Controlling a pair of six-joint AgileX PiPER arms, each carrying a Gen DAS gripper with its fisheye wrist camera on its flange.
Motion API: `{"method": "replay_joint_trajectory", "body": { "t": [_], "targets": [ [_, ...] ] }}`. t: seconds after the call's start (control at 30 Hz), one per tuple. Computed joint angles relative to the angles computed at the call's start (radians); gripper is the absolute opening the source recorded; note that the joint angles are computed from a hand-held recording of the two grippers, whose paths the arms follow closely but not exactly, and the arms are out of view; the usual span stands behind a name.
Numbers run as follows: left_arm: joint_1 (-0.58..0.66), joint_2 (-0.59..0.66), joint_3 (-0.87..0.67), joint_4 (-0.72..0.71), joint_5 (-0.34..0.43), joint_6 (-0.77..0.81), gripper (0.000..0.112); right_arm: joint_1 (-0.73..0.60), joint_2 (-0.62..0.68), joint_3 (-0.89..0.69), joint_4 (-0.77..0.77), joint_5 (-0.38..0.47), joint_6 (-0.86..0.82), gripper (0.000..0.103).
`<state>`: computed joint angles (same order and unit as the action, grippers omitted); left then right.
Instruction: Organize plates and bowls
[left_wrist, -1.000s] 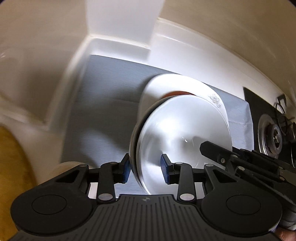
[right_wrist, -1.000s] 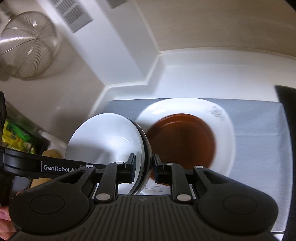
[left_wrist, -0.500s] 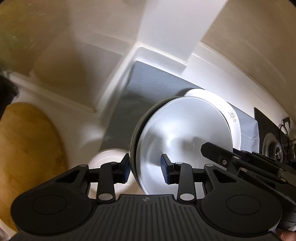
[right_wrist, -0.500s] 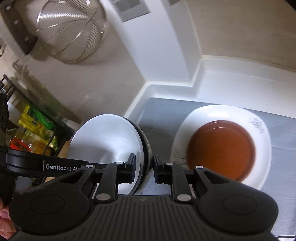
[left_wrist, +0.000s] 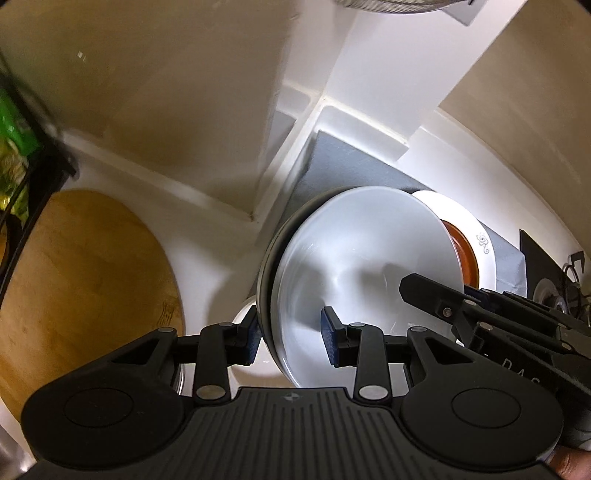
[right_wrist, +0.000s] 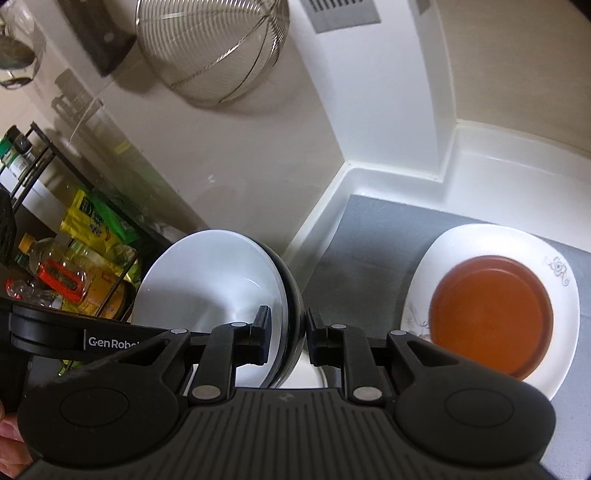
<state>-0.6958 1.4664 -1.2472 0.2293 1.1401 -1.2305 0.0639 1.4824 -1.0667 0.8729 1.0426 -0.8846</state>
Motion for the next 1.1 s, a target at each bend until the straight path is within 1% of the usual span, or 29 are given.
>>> {"method": "replay_joint_trajectory", "body": {
  "t": [0.3,0.57,0.77,0.87,1.1],
  "targets": [
    [0.061,-0.041,0.16,-0.11,-0.128,0.058,0.037,0.085,0.006,0.063,-0.078,-0.07,0.057,0.022],
    [0.058,-0.058,0.253,-0.119,-0.198,0.052,0.036,0.127,0.028,0.082,-0.124,-0.088,0.086,0.023],
    [0.101,-0.065,0.318,-0.189,-0.258,0.134,0.036,0.152,0.052,0.087,-0.156,-0.105,0.109,0.023],
    [0.097,-0.073,0.344,-0.192,-0.277,0.132,0.036,0.156,0.066,0.098,-0.163,-0.112,0.112,0.023],
    [0.068,-0.084,0.367,-0.128,-0.28,0.085,0.036,0.17,0.097,0.111,-0.163,-0.119,0.097,0.023]
  ]
}}
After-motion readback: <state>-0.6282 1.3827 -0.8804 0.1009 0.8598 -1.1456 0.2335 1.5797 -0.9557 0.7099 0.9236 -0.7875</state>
